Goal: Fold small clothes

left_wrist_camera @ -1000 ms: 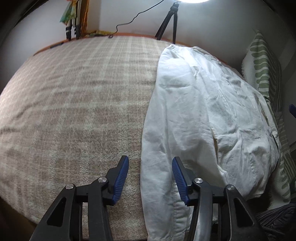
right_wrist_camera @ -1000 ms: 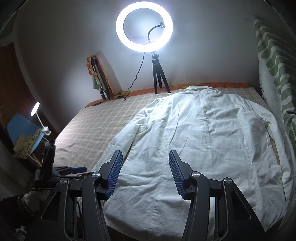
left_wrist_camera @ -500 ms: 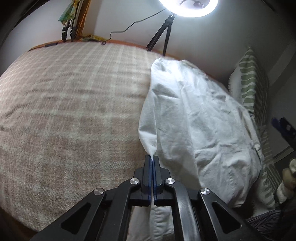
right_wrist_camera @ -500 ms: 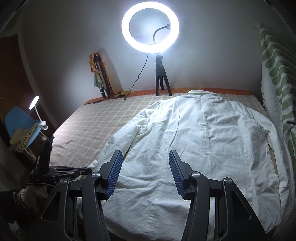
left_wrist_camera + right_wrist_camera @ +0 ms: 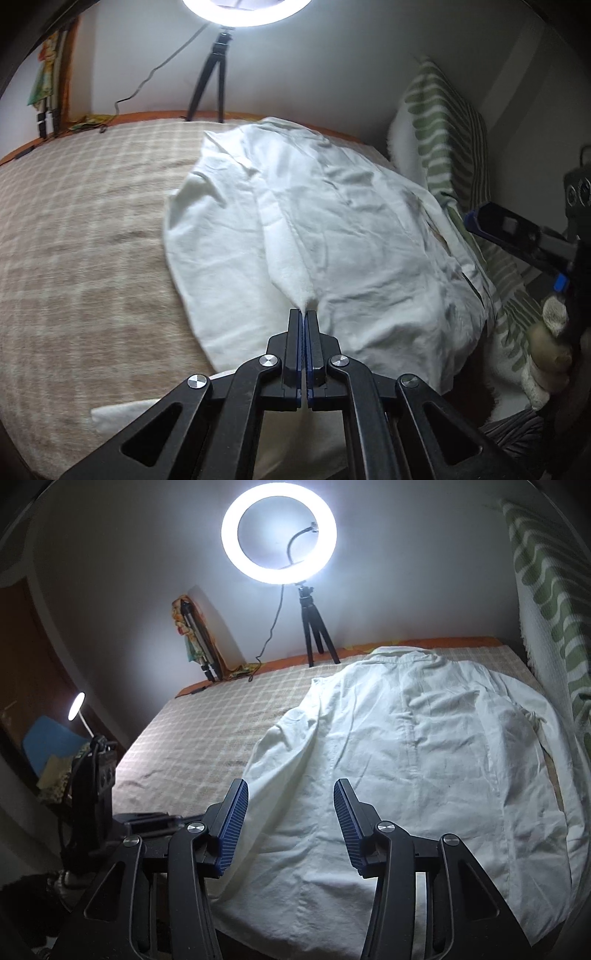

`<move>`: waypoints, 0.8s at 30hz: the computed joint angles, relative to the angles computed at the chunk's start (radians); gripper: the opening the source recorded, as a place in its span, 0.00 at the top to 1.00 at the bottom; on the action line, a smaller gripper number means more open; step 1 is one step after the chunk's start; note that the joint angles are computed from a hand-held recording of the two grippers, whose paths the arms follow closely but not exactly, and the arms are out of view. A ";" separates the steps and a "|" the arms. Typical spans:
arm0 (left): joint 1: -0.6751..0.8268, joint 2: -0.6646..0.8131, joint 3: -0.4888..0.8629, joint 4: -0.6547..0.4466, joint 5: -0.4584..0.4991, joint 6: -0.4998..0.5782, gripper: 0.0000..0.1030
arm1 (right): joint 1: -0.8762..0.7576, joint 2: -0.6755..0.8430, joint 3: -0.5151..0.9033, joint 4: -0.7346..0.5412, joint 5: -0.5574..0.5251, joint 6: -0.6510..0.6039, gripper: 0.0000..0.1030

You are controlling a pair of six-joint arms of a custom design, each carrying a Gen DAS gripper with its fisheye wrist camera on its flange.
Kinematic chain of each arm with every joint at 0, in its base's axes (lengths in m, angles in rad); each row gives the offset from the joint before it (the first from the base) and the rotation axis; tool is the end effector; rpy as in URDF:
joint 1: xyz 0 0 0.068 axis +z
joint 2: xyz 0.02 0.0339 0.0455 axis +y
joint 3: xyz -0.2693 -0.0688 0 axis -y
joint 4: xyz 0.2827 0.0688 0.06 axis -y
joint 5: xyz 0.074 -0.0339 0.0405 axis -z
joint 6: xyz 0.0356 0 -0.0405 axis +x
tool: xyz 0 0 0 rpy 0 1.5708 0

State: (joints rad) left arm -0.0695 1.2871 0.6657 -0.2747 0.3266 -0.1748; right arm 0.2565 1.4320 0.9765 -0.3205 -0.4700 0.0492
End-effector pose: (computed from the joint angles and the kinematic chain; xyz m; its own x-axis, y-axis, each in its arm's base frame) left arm 0.2752 -0.0306 0.1721 -0.8133 -0.1085 -0.5716 0.1262 0.9262 -0.3553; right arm 0.3233 0.1015 0.2357 -0.7032 -0.1391 -0.6973 -0.5049 0.7882 0.3519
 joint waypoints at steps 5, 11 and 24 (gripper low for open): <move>-0.087 -0.043 -0.023 -0.023 -0.026 0.026 0.63 | -0.034 0.041 0.019 -0.043 -0.011 -0.021 0.54; -0.011 -0.256 -0.107 -0.141 0.079 0.066 0.57 | -0.014 0.065 0.017 -0.069 0.028 -0.068 0.54; 0.316 -0.280 -0.203 -0.157 0.021 0.264 0.33 | 0.126 0.105 -0.001 -0.064 0.083 -0.086 0.54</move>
